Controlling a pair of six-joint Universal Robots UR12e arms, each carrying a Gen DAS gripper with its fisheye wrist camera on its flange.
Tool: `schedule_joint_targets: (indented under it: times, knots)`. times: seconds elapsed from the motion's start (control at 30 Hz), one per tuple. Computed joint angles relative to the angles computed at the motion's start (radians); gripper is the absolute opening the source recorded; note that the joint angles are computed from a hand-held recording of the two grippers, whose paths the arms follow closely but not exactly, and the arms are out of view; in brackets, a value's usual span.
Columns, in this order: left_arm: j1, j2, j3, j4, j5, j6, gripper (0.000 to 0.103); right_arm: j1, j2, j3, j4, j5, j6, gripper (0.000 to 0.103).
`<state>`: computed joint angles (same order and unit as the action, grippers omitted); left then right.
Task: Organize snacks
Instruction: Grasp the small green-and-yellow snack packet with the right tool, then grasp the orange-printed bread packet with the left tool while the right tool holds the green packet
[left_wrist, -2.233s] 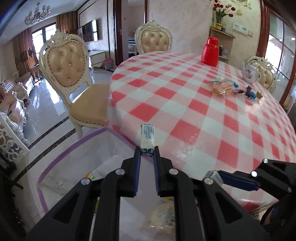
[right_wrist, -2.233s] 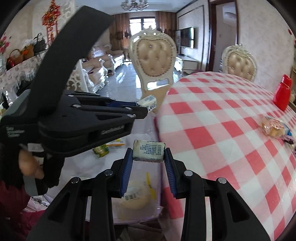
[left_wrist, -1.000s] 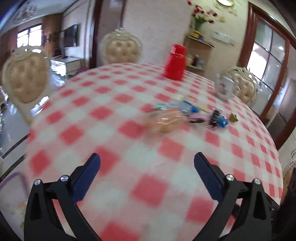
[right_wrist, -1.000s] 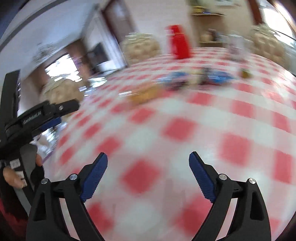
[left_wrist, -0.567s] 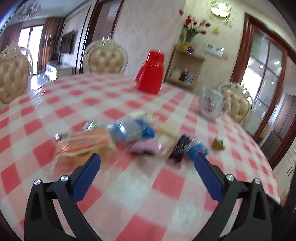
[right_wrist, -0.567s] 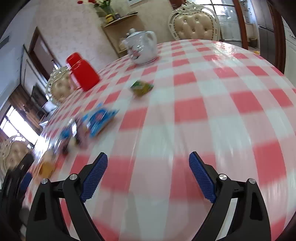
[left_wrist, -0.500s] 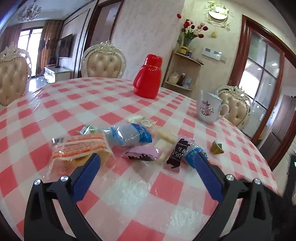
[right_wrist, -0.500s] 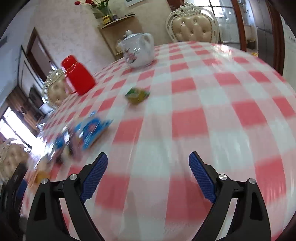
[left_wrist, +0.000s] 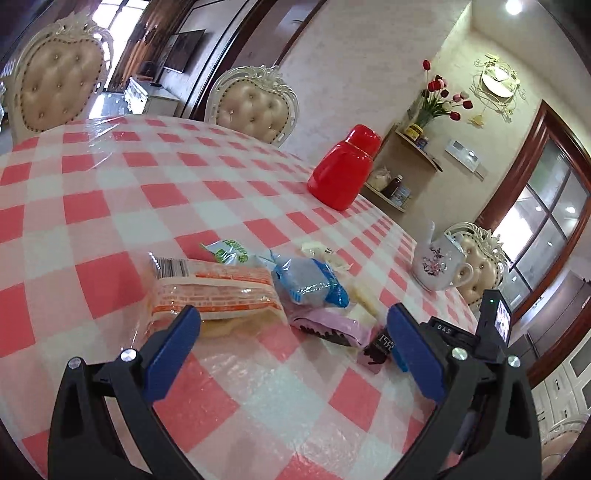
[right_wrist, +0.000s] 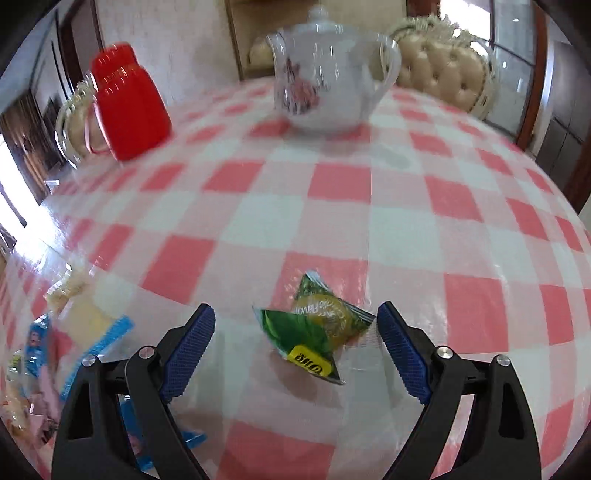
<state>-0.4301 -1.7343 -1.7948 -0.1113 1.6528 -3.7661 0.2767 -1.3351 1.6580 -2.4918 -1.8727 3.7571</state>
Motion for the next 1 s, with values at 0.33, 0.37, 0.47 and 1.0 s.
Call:
schedule_joint_targets:
  times: [0.33,0.37,0.47,1.0]
  knots:
    - [0.018,0.009,-0.009,0.006,0.067,-0.057,0.101,0.079,-0.157,0.192,-0.186,-0.003,0.042,0.036]
    - [0.019,0.010,-0.008,0.009,0.080,-0.050,0.101,0.096,-0.168,0.207,-0.219,0.012,0.049,0.036]
    - [0.030,0.014,-0.006,0.016,0.138,-0.056,0.101,0.159,-0.168,0.216,-0.268,0.027,0.028,0.036]
    - [0.076,-0.023,0.106,-0.311,-0.040,0.377,0.101,0.241,-0.125,0.160,-0.266,0.097,-0.037,0.037]
